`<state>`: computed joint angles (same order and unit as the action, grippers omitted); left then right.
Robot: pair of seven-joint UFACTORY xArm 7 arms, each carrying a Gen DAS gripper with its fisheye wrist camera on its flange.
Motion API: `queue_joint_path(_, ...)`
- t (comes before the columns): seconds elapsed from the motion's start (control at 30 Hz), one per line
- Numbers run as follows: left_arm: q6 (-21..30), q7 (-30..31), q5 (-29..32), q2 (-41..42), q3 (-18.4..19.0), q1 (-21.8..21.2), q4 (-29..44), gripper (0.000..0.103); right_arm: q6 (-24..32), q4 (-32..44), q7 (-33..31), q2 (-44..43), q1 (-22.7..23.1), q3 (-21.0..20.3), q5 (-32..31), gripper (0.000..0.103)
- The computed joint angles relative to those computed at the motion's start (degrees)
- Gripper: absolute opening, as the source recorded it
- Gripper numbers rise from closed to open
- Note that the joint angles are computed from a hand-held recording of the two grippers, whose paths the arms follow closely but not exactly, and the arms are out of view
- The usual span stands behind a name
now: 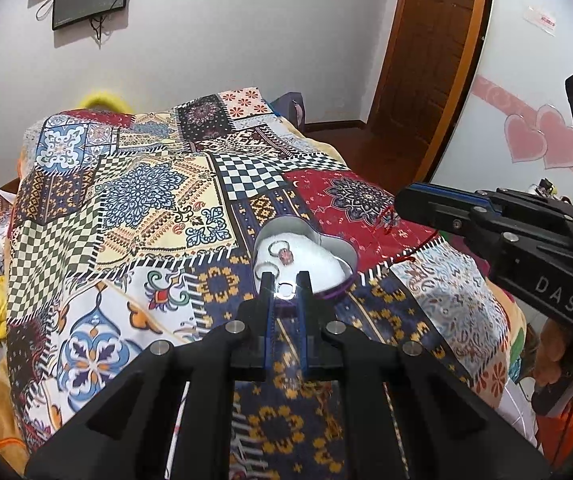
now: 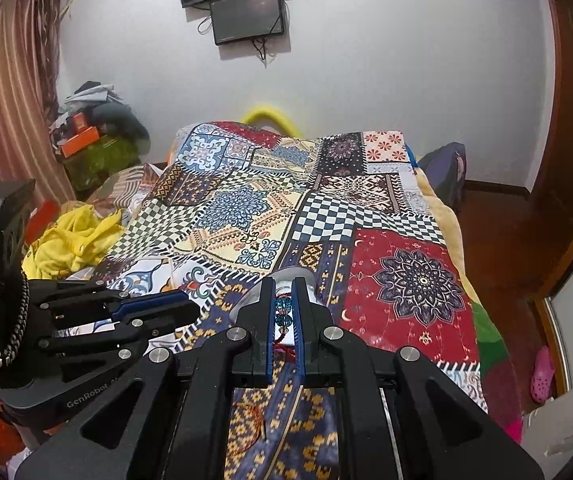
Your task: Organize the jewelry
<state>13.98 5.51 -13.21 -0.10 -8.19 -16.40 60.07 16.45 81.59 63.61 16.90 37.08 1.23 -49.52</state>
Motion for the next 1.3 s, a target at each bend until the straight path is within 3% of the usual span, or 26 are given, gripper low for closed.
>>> queue_joint_path(0.47, 2.4, 3.4, -3.2, 9.3, -1.6, 1.9, 8.7, 0.008, -2.0, 5.9, -12.3, 6.9, -1.6, -0.3, 12.8, 0.007)
queue_joint_path(0.93, 5.4, 4.5, -3.5, 14.0, -2.9, 2.9, 13.2, 0.008, 0.5, 9.1, -27.2, 11.0, -3.3, 1.6, 28.0, 0.007)
queue_joint_path(1.3, 5.7, 4.4, -3.3, 13.3, -2.8, 2.6, 12.6, 0.009, 2.1, 8.4, -29.5, 10.2, -2.5, 0.7, 30.2, 0.010)
